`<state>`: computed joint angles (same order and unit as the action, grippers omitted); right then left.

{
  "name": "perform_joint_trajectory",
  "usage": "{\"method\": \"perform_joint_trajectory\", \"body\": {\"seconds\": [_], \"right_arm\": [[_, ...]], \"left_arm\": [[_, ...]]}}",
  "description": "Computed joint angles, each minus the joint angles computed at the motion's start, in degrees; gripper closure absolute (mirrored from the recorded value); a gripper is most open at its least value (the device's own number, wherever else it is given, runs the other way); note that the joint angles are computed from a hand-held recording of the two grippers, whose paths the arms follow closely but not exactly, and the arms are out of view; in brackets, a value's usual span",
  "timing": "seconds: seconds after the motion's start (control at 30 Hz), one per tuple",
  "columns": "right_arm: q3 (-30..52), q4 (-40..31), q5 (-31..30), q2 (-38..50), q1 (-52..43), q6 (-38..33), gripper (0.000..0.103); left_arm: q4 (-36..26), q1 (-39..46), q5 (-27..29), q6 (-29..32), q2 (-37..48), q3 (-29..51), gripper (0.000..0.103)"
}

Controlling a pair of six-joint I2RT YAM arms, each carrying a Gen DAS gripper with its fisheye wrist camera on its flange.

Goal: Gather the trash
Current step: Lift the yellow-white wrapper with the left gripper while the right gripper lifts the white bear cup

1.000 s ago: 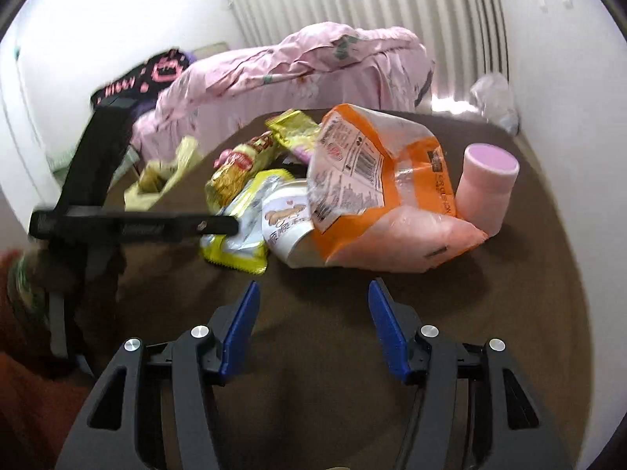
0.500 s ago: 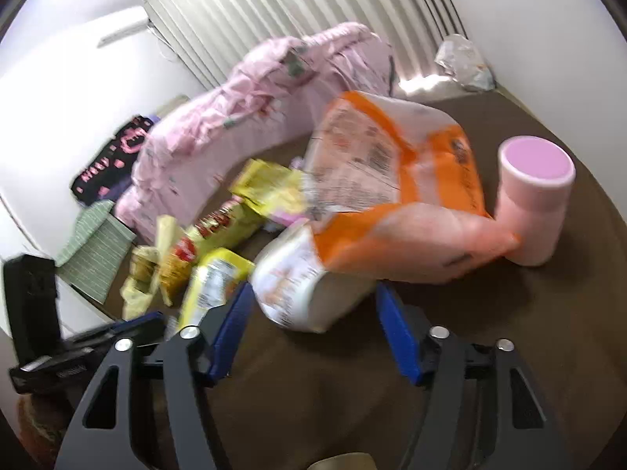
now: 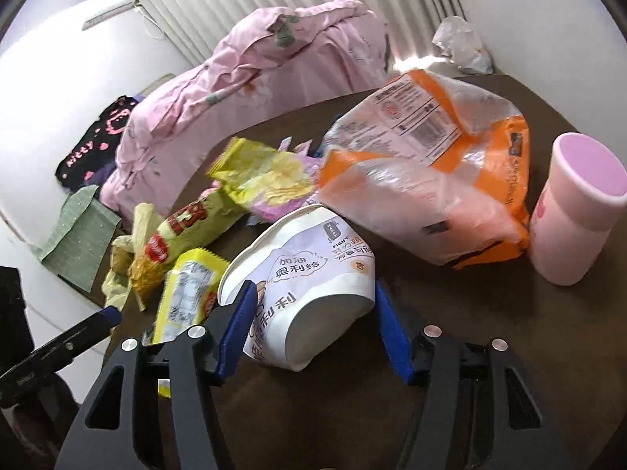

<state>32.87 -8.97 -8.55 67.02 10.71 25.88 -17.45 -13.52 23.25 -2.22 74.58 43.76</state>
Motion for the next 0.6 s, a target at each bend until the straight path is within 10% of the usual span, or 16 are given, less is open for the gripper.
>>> {"method": "perform_joint_trajectory", "body": {"seconds": [0.23,0.53,0.6], "right_arm": [[-4.2,-13.6,6.1,-18.4,5.0,-3.2,0.06],[-5.2,-23.3,4.9,-33.4,-2.5,-8.7,0.072],[-5.5,-23.8,4.0,-34.5,-3.2,-9.6,0.073]], "left_arm": [[-1.1,-2.5,-0.6,-1.2,0.7,0.1,0.05],[0.5,-12.7,-14.5,-9.1,3.8,-0.1,0.051],[0.4,-13.2,-14.2,-7.8,4.0,0.3,0.074]]}}
